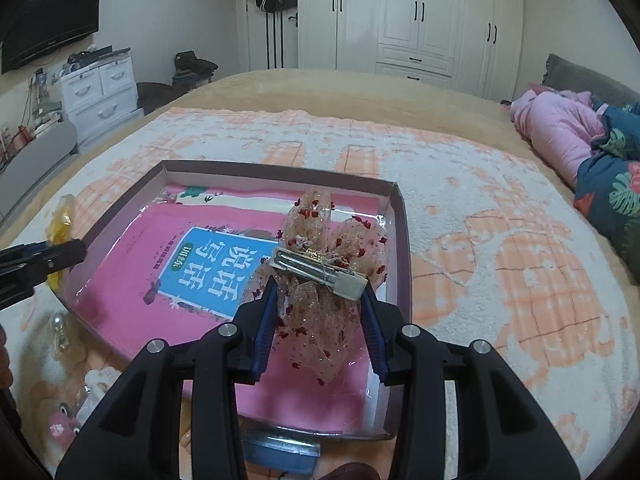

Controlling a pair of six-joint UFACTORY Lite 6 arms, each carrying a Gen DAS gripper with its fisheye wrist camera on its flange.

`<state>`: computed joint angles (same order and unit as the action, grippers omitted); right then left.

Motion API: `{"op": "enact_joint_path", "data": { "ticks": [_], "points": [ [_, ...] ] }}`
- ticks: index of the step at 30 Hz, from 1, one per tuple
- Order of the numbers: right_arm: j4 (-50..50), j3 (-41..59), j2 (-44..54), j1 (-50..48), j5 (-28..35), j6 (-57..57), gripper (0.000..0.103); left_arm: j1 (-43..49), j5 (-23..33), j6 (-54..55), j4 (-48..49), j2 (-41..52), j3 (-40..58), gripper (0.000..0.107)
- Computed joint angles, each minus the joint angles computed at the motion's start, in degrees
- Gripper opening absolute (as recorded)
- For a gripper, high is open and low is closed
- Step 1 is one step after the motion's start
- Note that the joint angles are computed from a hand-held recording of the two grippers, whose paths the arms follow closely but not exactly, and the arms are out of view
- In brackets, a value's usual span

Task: Organize jewelry
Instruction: 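Lower both held items into the tray and open both tools, then withdraw both tools from the tray and move toward the remaining items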

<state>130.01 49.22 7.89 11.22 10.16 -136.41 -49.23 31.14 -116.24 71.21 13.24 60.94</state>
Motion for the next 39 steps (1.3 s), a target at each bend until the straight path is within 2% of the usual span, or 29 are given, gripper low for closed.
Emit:
{"op": "enact_joint_path", "data": {
  "ticks": [5,7,10,14,18,21,23,25,28,34,39],
  "points": [
    [4.16,0.15,1.89,-0.05,0.88,-5.24,0.042,1.39,-0.89,1.73,-1.22,4.34,3.8,0.032],
    [6.75,-0.07,2.18,-0.07,1.41,-8.18,0.044,1.34,-0.65,1.86,-0.83,5.32,4.59,0.036],
    [2.54,-0.2,2.69,-1.02,2.56,-4.06,0.051,1.17,-0.51,1.96,-0.87,6.43,5.25,0.042],
    [-1.94,-0.47,2.56,-2.46,4.18,0.71,0.057,0.56,0.3,0.37,-0.07,6.48,4.85,0.054],
    [-1.51,-1.73,1.25,-4.01,6.64,0.92,0.073,-0.96,2.83,-2.48,1.15,4.28,3.16,0.066],
    [-2.4,-3.27,-0.31,-5.8,8.89,2.16,0.077,-2.75,5.37,-3.42,1.14,2.11,1.9,0.073],
    [-1.84,-4.91,-1.88,-7.11,10.6,1.55,0.082,-4.3,7.31,-4.89,1.33,0.4,0.88,0.085],
    [-1.13,-6.47,-3.43,-7.84,11.6,1.1,0.087,-6.01,9.45,-6.94,2.16,-1.08,-0.15,0.092],
    [-1.42,-8.72,-6.22,-8.88,12.46,1.92,0.09,-8.0,11.81,-9.07,2.81,-2.45,-1.25,0.092],
    [4.38,-15.88,-14.97,-10.25,14.81,-4.29,0.095,-11.71,15.05,-12.54,4.04,-4.34,-3.32,0.092],
    [5.25,-20.98,-23.23,-11.52,15.98,-5.14,0.095,-14.86,17.98,-13.83,4.7,-6.95,-5.03,0.092]
  ]
}}
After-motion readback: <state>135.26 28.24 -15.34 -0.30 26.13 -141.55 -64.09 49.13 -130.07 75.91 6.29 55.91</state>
